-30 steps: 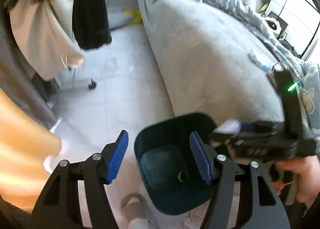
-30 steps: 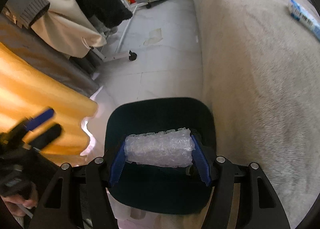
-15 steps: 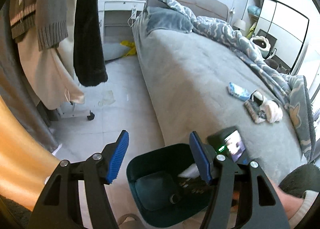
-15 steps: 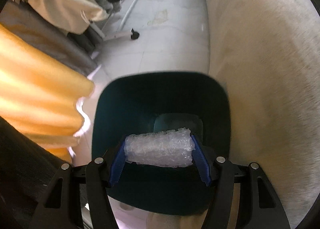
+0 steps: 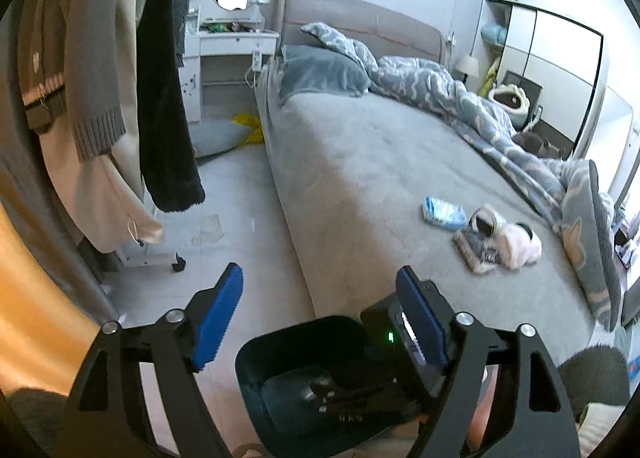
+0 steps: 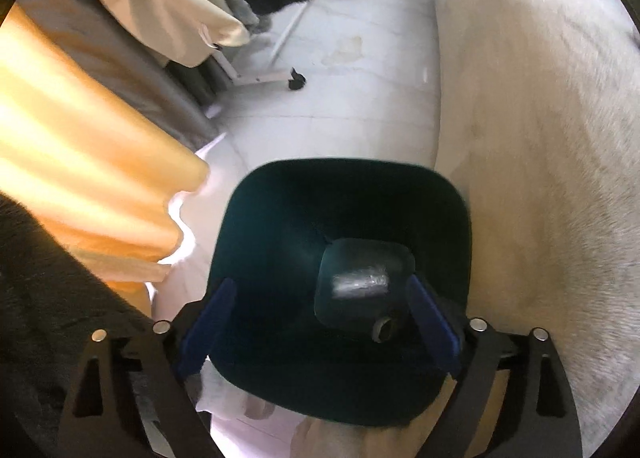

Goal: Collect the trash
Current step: 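Lower the bubble wrap into the bin and open the right gripper, then move both tools back toward the items on the bed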

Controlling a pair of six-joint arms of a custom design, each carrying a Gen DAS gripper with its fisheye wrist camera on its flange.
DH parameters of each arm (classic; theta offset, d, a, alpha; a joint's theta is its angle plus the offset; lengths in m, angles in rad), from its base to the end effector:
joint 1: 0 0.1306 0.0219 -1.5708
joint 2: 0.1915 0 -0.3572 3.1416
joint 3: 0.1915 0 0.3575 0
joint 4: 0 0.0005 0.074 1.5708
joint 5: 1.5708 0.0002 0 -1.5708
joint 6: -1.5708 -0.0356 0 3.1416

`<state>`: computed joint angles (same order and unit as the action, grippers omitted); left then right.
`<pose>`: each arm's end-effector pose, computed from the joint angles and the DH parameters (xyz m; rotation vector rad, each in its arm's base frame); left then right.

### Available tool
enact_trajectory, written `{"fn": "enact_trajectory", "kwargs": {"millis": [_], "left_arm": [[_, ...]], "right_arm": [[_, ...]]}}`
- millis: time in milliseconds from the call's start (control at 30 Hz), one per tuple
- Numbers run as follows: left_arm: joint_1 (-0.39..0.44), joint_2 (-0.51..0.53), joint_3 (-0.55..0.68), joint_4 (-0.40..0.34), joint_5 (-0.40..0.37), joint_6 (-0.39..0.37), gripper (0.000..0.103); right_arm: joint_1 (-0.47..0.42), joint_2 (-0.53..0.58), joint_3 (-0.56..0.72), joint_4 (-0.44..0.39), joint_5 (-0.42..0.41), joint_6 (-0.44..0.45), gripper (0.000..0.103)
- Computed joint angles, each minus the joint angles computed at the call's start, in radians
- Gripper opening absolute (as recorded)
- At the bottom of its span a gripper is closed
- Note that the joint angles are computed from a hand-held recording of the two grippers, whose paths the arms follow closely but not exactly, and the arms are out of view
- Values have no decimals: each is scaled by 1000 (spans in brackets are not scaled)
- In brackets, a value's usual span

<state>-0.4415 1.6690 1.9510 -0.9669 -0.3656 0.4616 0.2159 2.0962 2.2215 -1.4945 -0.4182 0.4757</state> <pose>0.5027 -0.2241 0.5044 -0.2146 2.1938 -0.0893 0.6148 0.1491 0.3401 -1.0188 2.6483 0.5597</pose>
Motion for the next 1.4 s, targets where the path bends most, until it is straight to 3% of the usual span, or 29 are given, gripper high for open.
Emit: {"fn": "enact_trajectory", "kwargs": {"millis": [233, 433, 533, 933, 1100, 1233, 1400], "left_arm": [[-33, 30, 80, -8, -51, -17, 89], [-48, 78, 159, -54, -70, -8, 89], [-53, 97, 190, -76, -57, 13, 89], [-94, 173, 268, -68, -51, -27, 93], [-104, 229, 332, -91, -18, 3, 93], [-123, 271, 376, -78, -27, -72, 94], [-127, 341, 464, -96, 30, -92, 95]], "right_arm": [[-49, -72, -31, 48, -89, 54, 95], [-112, -130, -44, 111, -160, 49, 100], [-137, -152, -65, 152, -164, 37, 100], [-240, -224, -133, 259, -198, -18, 100], [-297, -218, -109, 296, -214, -82, 100], [-337, -205, -74, 321, -203, -127, 100], [-386, -127, 73, 259, -189, -157, 100]]}}
